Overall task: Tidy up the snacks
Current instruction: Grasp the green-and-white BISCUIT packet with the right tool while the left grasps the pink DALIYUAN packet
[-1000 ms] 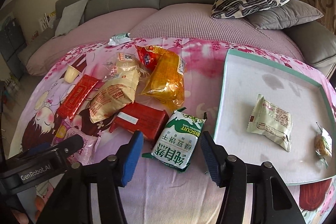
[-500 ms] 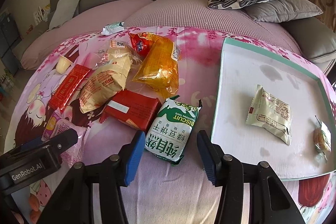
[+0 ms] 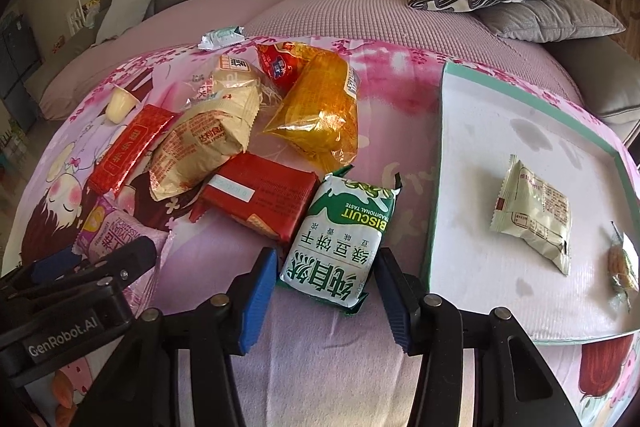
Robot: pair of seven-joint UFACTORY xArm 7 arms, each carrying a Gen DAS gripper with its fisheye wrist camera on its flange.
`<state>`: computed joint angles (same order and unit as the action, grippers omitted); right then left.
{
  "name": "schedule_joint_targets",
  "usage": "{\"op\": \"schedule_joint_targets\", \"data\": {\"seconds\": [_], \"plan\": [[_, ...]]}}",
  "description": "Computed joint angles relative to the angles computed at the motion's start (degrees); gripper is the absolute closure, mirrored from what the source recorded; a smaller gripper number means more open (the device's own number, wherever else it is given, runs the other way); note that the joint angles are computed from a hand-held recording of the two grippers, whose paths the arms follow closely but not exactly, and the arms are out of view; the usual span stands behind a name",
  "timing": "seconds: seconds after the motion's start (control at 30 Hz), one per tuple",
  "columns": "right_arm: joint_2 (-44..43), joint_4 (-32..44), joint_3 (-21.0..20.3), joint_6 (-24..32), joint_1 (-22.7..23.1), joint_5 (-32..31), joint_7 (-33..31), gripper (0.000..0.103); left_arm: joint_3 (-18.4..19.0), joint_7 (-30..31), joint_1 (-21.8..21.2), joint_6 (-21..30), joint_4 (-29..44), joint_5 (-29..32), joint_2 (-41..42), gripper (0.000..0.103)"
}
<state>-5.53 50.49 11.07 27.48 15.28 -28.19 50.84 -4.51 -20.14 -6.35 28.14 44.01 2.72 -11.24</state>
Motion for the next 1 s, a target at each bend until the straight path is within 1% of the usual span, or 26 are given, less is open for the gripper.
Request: {"op": "schedule_joint_targets", "data": {"seconds": [0.07, 0.1, 0.13, 0.3, 0.43, 0.6, 0.67, 0.7, 0.73, 0.9, 1.0], "plan": [[-0.09, -0.12, -0.08, -0.24, -0.04, 0.22, 0.16, 0.054, 0.0, -0.01, 0.0, -0.31, 0.01, 0.05, 0.11, 0.004], [-0.13, -0.21, -0.11, -0.24, -0.07, 0.32, 0.22, 0.055, 0.13, 0.3, -0.09, -0.51, -0.15, -0.22, 0.02, 0.006], [-0.25, -0.45, -0.21, -0.55, -0.07, 0.69, -0.04, 0.055, 0.17, 0.57, -0.23, -0.67, -0.18, -0.55, 0.08, 0.009], [-0.86, -1.35, -0.46, -1.7, -0.24, 2.72, -1.13, 0.058, -0.09, 0.35, -0.16, -1.08, -0.09, 0.21, 0.24, 0.012], [-1.64, -2.3, -0.51, -2.75, -0.53, 4.51, -2.23, 0.059, 0.19, 1.09, -0.46, -1.84, -0.54, -0.96, -0.35, 0.019], [-2.62, -3.14, -0.17, -3.25, -0.9, 5.73, -3.2, 0.06, 0.57, 2.2, -0.62, -2.61, -1.06, -2.28, -1.04, 0.025], [-3.05, -3.55, -0.09, -3.64, -1.04, 6.25, -3.57, 0.06, 1.04, 3.4, -1.01, -3.11, -1.29, -3.86, -1.35, 0.031], [-3.24, -3.69, -0.01, -3.75, -1.15, 6.38, -3.69, 0.06, 1.72, 5.1, -1.79, -3.37, -1.48, -6.1, -1.49, 0.059], [-3.47, -3.85, 0.09, -3.87, -1.27, 6.43, -3.68, 0.06, 2.09, 5.96, -2.12, -3.36, -1.48, -7.66, -1.53, 0.061], [-4.2, -4.46, 0.31, -4.33, -1.55, 7.48, -4.71, 0.06, 1.08, 5.26, -1.43, -3.65, -1.46, -7.01, -1.43, 0.061], [-4.27, -4.57, 0.44, -4.25, -1.59, 8.08, -5.46, 0.06, 1.73, 6.49, -1.87, -3.97, -1.65, -8.92, -1.51, 0.062]]}}
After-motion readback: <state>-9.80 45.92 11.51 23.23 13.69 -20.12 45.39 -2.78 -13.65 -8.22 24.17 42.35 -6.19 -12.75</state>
